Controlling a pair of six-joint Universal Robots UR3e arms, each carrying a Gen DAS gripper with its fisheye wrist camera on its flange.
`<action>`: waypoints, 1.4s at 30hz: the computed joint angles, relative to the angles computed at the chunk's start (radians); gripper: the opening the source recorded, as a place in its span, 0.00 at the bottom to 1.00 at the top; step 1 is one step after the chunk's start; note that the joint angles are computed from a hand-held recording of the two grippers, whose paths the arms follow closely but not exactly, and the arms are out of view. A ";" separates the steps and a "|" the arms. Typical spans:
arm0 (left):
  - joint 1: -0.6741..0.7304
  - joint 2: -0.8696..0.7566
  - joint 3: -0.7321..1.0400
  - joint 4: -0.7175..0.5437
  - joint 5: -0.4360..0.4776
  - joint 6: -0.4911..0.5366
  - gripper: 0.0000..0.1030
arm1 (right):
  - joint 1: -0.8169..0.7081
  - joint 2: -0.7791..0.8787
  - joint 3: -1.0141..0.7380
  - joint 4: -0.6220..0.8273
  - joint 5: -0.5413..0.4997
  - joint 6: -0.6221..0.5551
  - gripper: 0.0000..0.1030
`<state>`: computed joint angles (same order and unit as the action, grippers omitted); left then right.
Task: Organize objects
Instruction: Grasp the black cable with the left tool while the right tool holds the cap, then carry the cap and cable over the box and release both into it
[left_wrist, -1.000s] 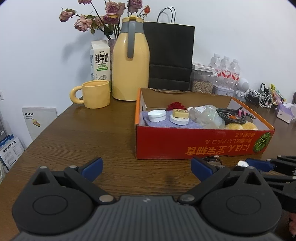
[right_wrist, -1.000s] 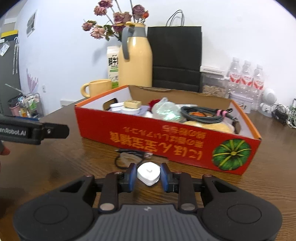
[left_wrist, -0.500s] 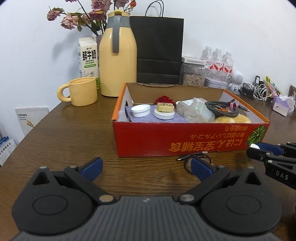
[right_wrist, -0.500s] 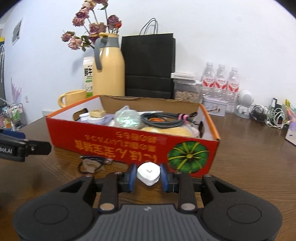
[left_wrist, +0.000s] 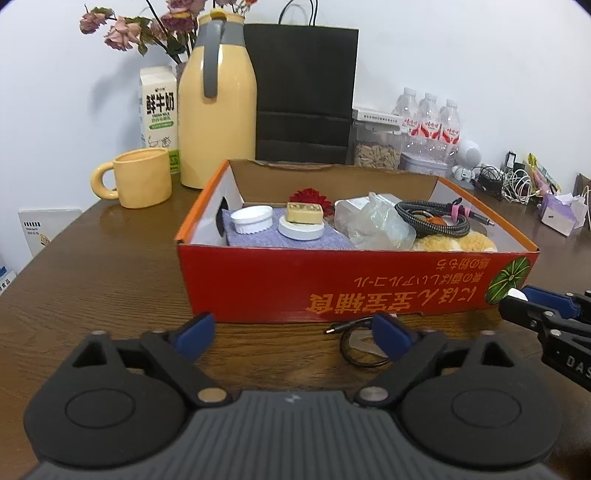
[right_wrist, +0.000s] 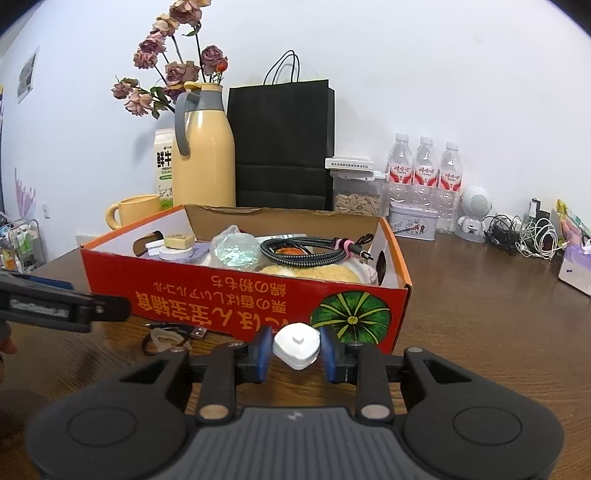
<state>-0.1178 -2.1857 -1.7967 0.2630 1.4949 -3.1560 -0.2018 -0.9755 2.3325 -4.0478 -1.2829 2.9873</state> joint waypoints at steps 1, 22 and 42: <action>-0.005 -0.012 0.019 -0.011 0.004 -0.001 0.78 | 0.002 0.000 -0.001 0.001 -0.001 0.000 0.26; -0.003 -0.059 0.014 0.028 -0.129 0.056 0.03 | -0.007 0.007 0.007 -0.030 0.017 0.009 0.26; 0.033 0.065 -0.140 0.292 -0.185 0.019 0.03 | 0.040 0.000 -0.013 -0.071 -0.020 -0.007 0.26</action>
